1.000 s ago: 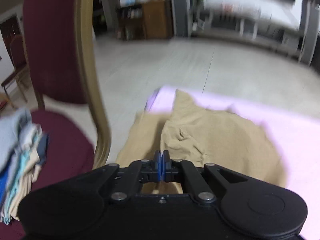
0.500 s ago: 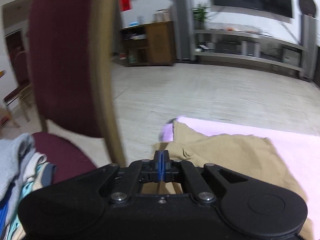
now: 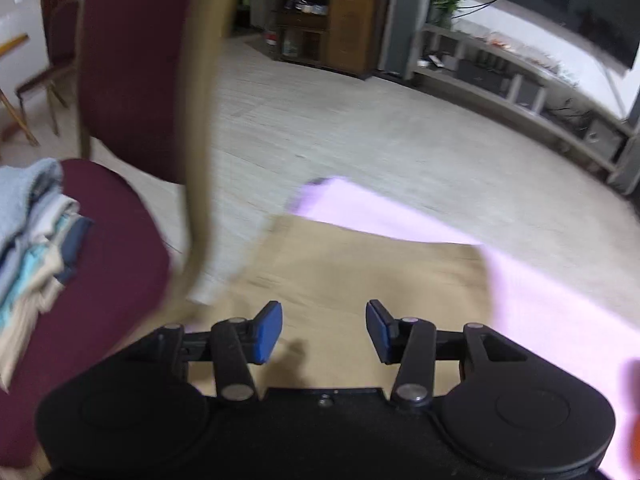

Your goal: Fold clothes

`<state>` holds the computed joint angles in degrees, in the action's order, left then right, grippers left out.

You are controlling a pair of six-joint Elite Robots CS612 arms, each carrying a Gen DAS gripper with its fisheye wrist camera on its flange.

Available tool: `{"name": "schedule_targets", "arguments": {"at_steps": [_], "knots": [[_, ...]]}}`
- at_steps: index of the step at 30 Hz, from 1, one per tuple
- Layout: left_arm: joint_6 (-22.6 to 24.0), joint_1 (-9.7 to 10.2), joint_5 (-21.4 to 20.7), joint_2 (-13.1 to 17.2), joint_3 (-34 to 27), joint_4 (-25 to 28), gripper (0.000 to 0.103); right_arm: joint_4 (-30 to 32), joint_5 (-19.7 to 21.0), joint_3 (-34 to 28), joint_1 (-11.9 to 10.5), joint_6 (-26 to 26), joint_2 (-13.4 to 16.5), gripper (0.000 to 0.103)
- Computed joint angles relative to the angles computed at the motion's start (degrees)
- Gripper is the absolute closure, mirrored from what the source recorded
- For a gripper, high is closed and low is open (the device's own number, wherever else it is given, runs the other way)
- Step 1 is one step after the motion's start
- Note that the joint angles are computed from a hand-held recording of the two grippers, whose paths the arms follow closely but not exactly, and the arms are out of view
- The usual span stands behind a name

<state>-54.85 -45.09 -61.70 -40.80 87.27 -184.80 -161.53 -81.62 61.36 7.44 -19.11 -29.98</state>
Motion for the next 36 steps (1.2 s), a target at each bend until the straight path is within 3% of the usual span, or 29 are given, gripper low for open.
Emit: {"name": "schedule_targets", "arguments": {"at_steps": [2,3,6,8,10,13,19,26,29,32,33,34,36], "knots": [[3.7,0.88,1.0,0.6,-1.9,-2.0,0.075,-0.9,-1.6,1.5,-1.4,-1.7,-1.5,0.056],[5.5,1.77,0.7,1.2,-4.0,-0.2,0.073,-1.7,-2.2,2.0,-2.1,-2.3,-1.9,0.054],[9.2,5.68,-4.5,4.5,-12.5,7.5,0.069,-2.5,-2.4,1.0,-3.7,3.2,-1.7,0.053],[7.5,8.67,-10.3,8.2,-19.1,10.9,0.069,-0.1,1.6,-1.0,-5.0,11.6,-0.5,0.056],[2.5,10.88,-13.9,11.9,-24.8,13.0,0.069,1.0,5.1,-3.2,-5.9,18.3,1.4,0.056],[-2.3,12.4,-16.2,15.2,-29.4,15.0,0.068,2.3,10.4,-6.9,-7.3,28.1,4.5,0.055],[1.1,13.65,-17.2,19.2,-35.3,18.8,0.071,5.3,7.8,-14.9,-7.6,28.3,10.7,0.057],[2.6,14.46,-18.6,22.0,-38.6,17.6,0.072,1.4,6.3,-17.7,-7.5,29.8,13.6,0.061],[3.9,14.43,-18.7,24.5,-42.4,16.8,0.079,3.0,5.2,-21.9,-7.1,29.0,16.0,0.066],[5.6,14.26,-18.4,25.6,-44.2,17.6,0.09,8.1,7.0,-27.6,-6.9,28.5,19.0,0.067],[6.2,14.17,-18.1,25.6,-44.2,17.9,0.098,9.3,7.2,-29.2,-6.8,28.6,19.9,0.069],[7.0,13.96,-17.1,25.5,-43.9,18.0,0.103,10.5,7.4,-30.9,-6.7,28.7,20.9,0.082],[8.9,13.4,-13.6,25.3,-43.7,17.9,0.103,6.9,5.7,-28.5,-6.2,26.0,19.9,0.101]]}}
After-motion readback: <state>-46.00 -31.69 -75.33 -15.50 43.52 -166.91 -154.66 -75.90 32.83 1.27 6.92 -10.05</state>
